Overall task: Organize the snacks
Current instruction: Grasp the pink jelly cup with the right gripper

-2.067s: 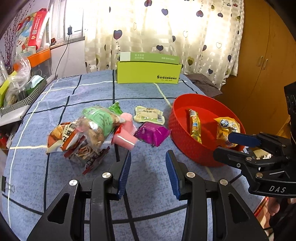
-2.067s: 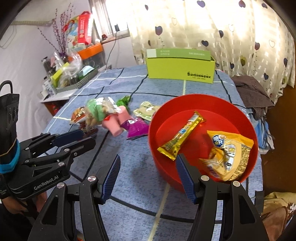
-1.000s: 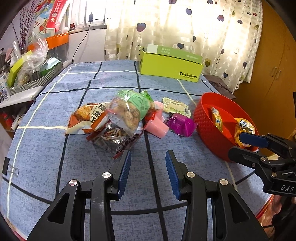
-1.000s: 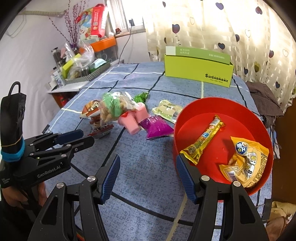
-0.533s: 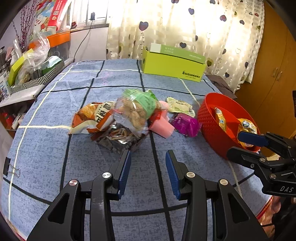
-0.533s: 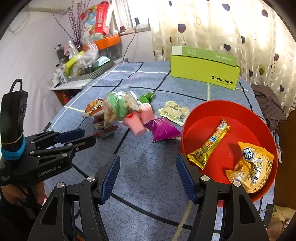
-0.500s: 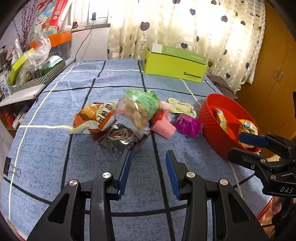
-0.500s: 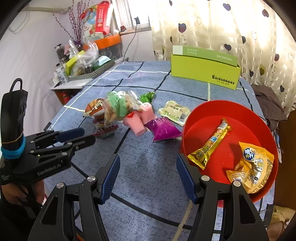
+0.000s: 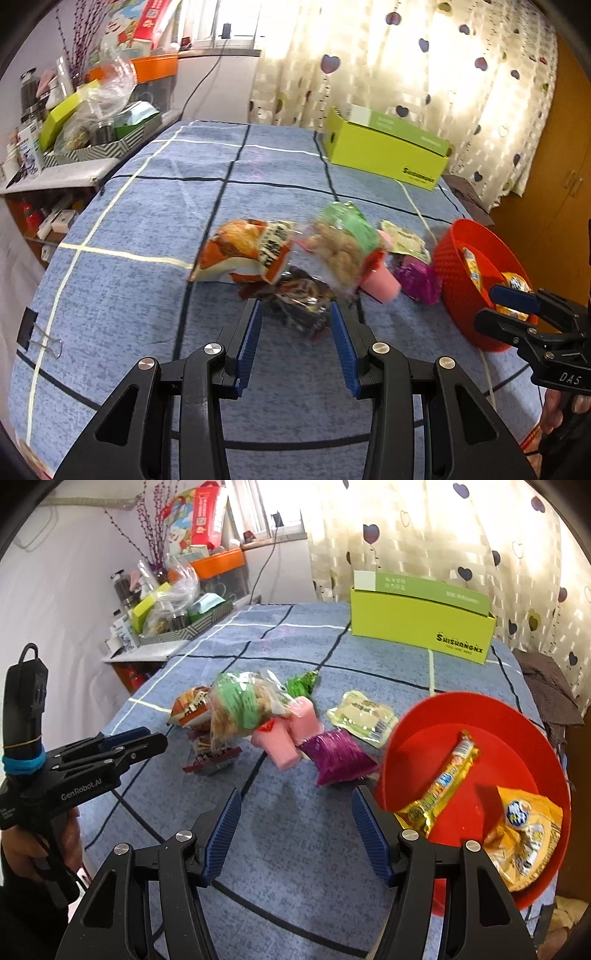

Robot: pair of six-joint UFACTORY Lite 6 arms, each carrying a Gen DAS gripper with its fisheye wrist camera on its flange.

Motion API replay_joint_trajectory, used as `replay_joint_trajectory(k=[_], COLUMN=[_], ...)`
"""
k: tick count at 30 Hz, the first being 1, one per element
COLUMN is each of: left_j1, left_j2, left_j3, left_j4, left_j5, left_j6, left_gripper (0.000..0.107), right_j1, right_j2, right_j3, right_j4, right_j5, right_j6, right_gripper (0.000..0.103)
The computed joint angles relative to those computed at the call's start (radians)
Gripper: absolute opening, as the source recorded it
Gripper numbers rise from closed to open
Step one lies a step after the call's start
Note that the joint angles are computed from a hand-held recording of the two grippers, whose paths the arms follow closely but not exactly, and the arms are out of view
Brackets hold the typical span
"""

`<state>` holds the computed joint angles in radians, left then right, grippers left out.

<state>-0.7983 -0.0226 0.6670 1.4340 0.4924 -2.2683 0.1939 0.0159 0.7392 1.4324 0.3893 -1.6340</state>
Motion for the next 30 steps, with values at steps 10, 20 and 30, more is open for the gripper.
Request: replay_joint_trajectory(k=[10,20,30], left_j1=[0.062,0.097,0.221], left_j2=[-0.011,-0.075,-0.068], left_j3=[-0.049,-0.118,-0.110], left_j4=[0.087,0.172,0.307], left_j5=[-0.050,-0.075,-0.155], left_j6=[-0.079,-0.145,-0.177], left_gripper=[0.040,0.040,0.040], right_j1=[0.100,0.227,0.265], right_j2=[0.133,0.387,0.536], right_j3=[0.126,0.363,0.506], right_j4=[-0.027,-0.277,-0.458], right_j5=[-0.071,-0.171,-0.202], right_j6=[0.018,0.247,0.459], right_gripper=[0.049,0.047,0.038])
